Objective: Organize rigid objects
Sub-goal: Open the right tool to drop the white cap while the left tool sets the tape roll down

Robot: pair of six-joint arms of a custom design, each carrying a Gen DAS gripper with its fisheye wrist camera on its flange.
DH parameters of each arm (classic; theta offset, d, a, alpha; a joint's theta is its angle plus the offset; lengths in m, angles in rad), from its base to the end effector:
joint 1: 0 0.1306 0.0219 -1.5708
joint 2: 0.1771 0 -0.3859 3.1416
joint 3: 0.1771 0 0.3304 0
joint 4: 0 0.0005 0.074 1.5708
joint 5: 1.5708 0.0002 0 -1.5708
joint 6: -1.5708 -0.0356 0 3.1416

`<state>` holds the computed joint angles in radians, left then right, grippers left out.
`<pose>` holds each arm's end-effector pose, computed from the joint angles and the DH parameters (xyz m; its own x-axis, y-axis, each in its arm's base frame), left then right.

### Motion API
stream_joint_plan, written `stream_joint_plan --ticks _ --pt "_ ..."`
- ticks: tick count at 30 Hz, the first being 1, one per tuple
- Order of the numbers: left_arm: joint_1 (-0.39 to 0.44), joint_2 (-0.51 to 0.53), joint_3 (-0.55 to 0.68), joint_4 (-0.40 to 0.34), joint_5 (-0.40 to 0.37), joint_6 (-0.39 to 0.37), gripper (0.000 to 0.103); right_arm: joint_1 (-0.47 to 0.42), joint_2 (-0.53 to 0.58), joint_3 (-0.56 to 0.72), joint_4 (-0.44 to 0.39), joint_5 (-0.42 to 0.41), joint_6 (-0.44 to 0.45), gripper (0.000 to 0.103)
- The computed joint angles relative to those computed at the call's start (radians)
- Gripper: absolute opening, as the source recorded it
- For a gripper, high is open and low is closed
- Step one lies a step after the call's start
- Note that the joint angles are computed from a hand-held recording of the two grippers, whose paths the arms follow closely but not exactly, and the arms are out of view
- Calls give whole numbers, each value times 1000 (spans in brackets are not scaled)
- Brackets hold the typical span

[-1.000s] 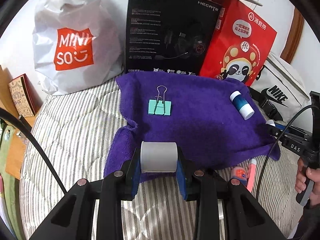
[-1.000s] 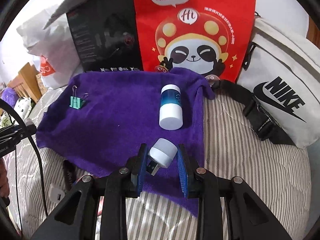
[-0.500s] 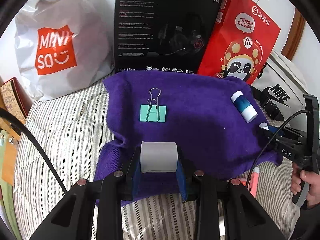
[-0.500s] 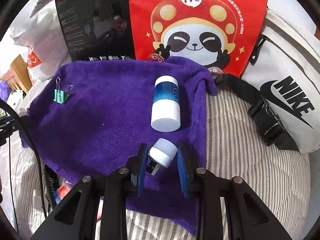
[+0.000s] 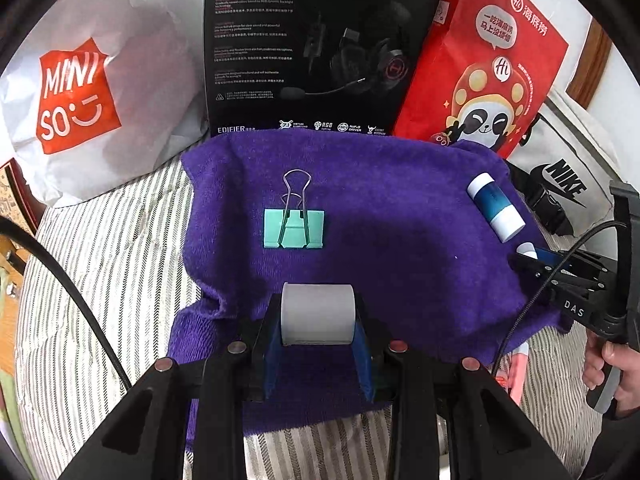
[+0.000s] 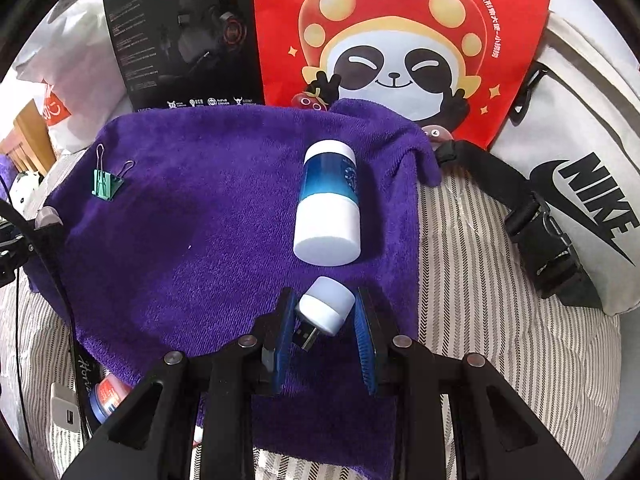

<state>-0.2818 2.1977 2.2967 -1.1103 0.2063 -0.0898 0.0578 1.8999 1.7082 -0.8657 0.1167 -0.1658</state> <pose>0.6570 -0.1983 0.3386 -0.7770 0.3163 -0.5442 0.4481 0.8851 -0.1253 0.5862 0.0293 0.3098 -0.8577 0.1146 -0.5011 0.1433 0.9895 -0.0190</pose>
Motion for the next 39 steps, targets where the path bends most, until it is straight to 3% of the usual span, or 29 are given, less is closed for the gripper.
stream_joint_plan --ticks 20,23,27,39 --pt "6 94 155 -83 -1 7 30 5 25 17 14 -20 20 30" --pt "-2 113 182 -77 -36 8 30 0 17 7 17 -45 31 34" --pt "-8 136 210 -83 -64 3 30 -5 -3 -13 32 -89 27 51" --pt "-31 102 114 10 -136 -30 30 -27 -176 -154 58 -67 -50 56"
